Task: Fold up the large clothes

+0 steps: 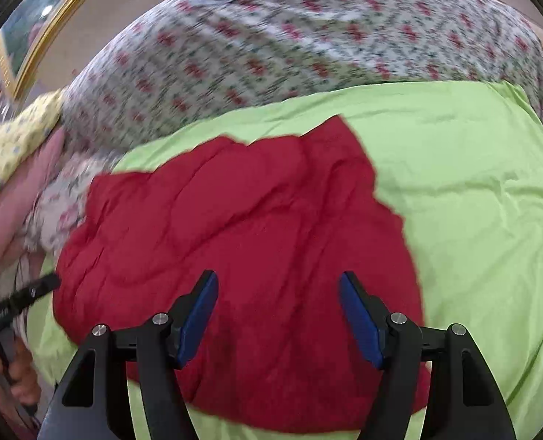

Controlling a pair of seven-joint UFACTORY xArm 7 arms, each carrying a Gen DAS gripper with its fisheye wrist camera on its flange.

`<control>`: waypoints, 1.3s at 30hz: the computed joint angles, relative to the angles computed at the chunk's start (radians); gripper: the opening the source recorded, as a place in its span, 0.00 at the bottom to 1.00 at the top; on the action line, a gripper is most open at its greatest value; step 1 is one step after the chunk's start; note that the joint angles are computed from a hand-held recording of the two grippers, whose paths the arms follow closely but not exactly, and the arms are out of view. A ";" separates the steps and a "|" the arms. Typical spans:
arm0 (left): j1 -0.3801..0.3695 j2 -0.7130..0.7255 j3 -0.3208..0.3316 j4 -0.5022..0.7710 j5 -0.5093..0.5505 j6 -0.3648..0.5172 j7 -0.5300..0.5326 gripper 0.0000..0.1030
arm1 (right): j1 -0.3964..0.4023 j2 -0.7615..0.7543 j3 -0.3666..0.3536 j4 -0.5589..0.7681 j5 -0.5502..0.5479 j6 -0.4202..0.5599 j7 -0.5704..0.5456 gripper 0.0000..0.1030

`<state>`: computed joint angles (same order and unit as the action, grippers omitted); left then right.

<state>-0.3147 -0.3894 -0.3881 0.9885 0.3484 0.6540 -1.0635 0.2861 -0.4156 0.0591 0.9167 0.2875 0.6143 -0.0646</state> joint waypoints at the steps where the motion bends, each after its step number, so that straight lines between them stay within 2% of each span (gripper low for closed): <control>1: -0.004 0.002 -0.002 0.000 -0.001 -0.001 0.002 0.67 | 0.010 -0.003 0.002 -0.006 0.003 0.011 -0.010 0.68; 4: -0.013 0.011 -0.011 0.006 0.005 0.008 0.008 0.68 | 0.025 0.001 0.013 -0.021 0.005 0.036 -0.021 0.69; 7: -0.017 0.035 -0.017 0.019 0.016 0.026 0.012 0.68 | 0.013 -0.003 0.049 -0.041 -0.051 0.019 0.003 0.69; 16: -0.031 0.118 -0.006 0.033 0.093 0.076 -0.037 0.68 | 0.009 0.037 0.071 -0.033 -0.131 -0.014 0.027 0.72; 29: -0.052 0.153 0.050 0.021 0.116 0.031 -0.072 0.70 | -0.012 0.146 0.089 0.012 -0.228 -0.082 0.112 0.76; 36: -0.048 0.121 0.036 0.043 0.136 0.075 -0.119 0.69 | -0.005 0.154 0.082 -0.003 -0.232 -0.121 0.123 0.77; 39: -0.030 0.113 0.024 0.051 0.171 0.133 -0.135 0.69 | 0.000 0.155 0.075 -0.005 -0.221 -0.126 0.109 0.77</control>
